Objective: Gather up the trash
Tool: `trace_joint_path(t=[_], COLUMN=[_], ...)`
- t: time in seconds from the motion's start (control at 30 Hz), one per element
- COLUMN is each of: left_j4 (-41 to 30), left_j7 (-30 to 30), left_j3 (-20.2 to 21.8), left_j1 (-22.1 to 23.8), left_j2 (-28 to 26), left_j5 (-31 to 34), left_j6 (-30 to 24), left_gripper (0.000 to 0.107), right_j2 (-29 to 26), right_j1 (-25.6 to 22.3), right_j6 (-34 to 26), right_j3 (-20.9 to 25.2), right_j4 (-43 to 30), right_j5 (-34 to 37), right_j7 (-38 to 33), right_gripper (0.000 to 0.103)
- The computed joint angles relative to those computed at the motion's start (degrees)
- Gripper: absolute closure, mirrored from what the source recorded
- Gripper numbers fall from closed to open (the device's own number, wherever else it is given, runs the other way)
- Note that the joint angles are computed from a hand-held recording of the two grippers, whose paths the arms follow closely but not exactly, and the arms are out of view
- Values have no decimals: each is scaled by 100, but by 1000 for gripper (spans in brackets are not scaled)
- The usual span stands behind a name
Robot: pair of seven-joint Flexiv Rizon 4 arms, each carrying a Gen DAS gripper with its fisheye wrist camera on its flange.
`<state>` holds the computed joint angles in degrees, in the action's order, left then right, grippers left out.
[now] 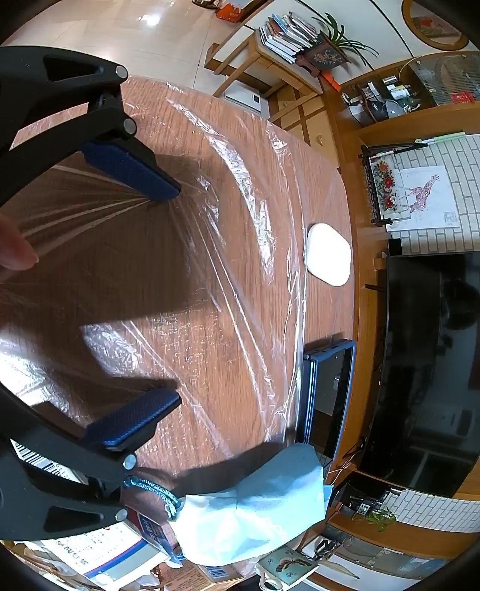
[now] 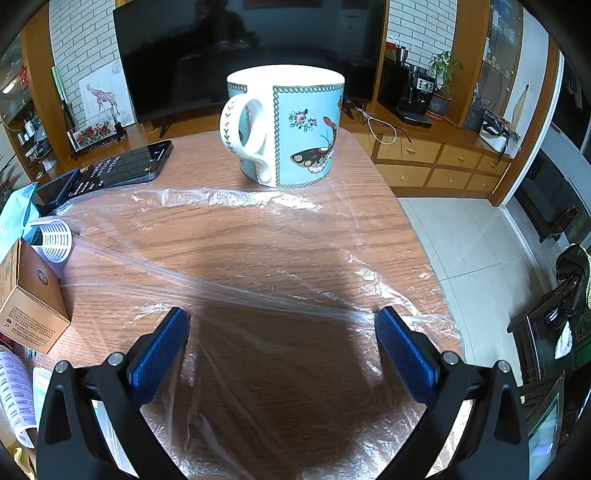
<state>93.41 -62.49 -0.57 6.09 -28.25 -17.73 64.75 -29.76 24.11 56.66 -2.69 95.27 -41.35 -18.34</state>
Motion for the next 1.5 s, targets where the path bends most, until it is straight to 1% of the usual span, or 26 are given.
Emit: trace_joint_path(t=[0.3, 0.4, 0.53, 1.5], left_j4=[26, -117, -92, -107], left_j7=[-49, -108, -189, -194], left_j3=[11, 40, 56, 29], left_j1=[-12, -20, -56, -26], left_j2=[10, -70, -63, -63], left_j5=[21, 58, 108, 118], left_j6=[55, -7, 19, -9], left_gripper=[5, 5, 5, 5], right_j2=[-1, -1, -3, -2], right_j1=[-1, -2, -3, 0], right_j6=[-7, -6, -8, -8], right_j3=[3, 2, 3, 3], right_j4=[-2, -2, -4, -3], right_j5=[-1, -2, -1, -3], right_j7=[-2, -3, -5, -1], right_gripper=[4, 4, 4, 4])
